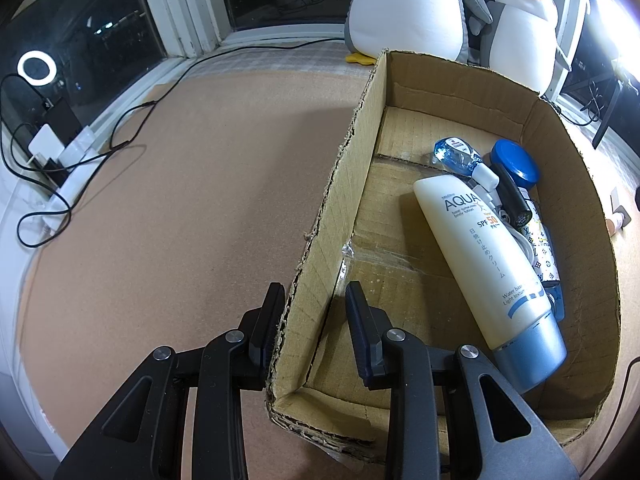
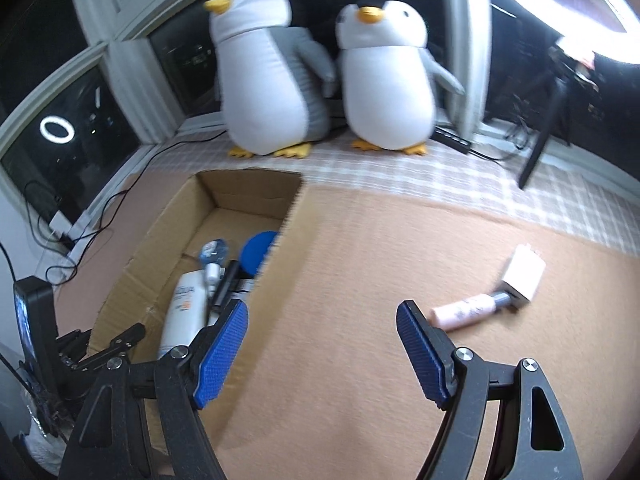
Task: Organize rigid objects
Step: 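Move the right gripper to the pink-white lotion bottle and grasp it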
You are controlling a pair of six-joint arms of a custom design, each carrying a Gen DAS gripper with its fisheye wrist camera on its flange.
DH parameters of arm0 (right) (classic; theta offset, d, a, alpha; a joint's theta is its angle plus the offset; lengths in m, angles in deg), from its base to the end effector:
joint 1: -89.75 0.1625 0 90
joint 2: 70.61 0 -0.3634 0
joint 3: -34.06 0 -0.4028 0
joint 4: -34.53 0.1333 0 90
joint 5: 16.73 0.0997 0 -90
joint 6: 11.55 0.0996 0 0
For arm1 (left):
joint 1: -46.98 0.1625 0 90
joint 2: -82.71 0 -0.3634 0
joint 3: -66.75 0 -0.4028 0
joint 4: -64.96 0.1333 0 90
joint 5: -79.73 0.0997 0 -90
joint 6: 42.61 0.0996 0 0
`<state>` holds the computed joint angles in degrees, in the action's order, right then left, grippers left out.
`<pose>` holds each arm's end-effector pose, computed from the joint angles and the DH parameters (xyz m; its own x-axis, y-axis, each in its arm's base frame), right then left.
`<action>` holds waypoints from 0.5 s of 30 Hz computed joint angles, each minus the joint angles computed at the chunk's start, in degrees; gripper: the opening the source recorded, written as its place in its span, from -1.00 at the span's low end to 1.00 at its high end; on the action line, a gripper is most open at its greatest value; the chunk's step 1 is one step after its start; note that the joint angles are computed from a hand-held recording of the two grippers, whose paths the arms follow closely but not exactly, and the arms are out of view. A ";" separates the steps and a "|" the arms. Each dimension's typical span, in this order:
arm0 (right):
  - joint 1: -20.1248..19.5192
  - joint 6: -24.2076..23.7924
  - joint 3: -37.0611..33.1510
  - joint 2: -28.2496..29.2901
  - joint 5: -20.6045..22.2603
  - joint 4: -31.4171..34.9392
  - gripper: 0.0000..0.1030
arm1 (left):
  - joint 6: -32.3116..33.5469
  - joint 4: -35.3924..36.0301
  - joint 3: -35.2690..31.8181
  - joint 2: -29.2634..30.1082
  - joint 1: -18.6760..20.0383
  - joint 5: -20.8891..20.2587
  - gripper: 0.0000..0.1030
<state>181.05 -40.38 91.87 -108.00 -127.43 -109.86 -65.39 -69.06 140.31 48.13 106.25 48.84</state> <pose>0.1162 -0.7985 0.2211 -0.8141 -0.2454 0.5263 -0.4696 0.8113 -0.3481 -0.1779 -0.7274 0.0732 -0.6395 -0.1494 -0.7541 0.2835 0.8660 -0.4120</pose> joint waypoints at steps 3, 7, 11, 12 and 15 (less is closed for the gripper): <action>-0.87 0.45 0.70 -0.83 -0.65 -0.61 0.42 | -0.09 0.06 -0.03 0.03 -0.01 0.03 -0.42; -2.08 0.62 1.43 -1.83 -2.00 -1.26 0.42 | 0.01 0.00 0.02 0.05 -0.02 0.18 -0.42; -3.25 1.67 1.10 -2.32 -2.03 -0.93 0.42 | 0.00 0.01 0.03 0.05 -0.02 0.16 -0.42; -3.48 1.83 0.90 -2.32 -2.08 -0.79 0.42 | 0.00 0.01 0.03 0.05 -0.02 0.16 -0.42; -4.04 2.22 0.02 -2.05 -2.87 -0.67 0.42 | 0.02 -0.01 0.03 0.06 -0.01 0.23 -0.42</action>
<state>177.01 -38.16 91.89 -110.05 -130.30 -110.53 -65.37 -69.07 140.34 48.19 106.24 49.07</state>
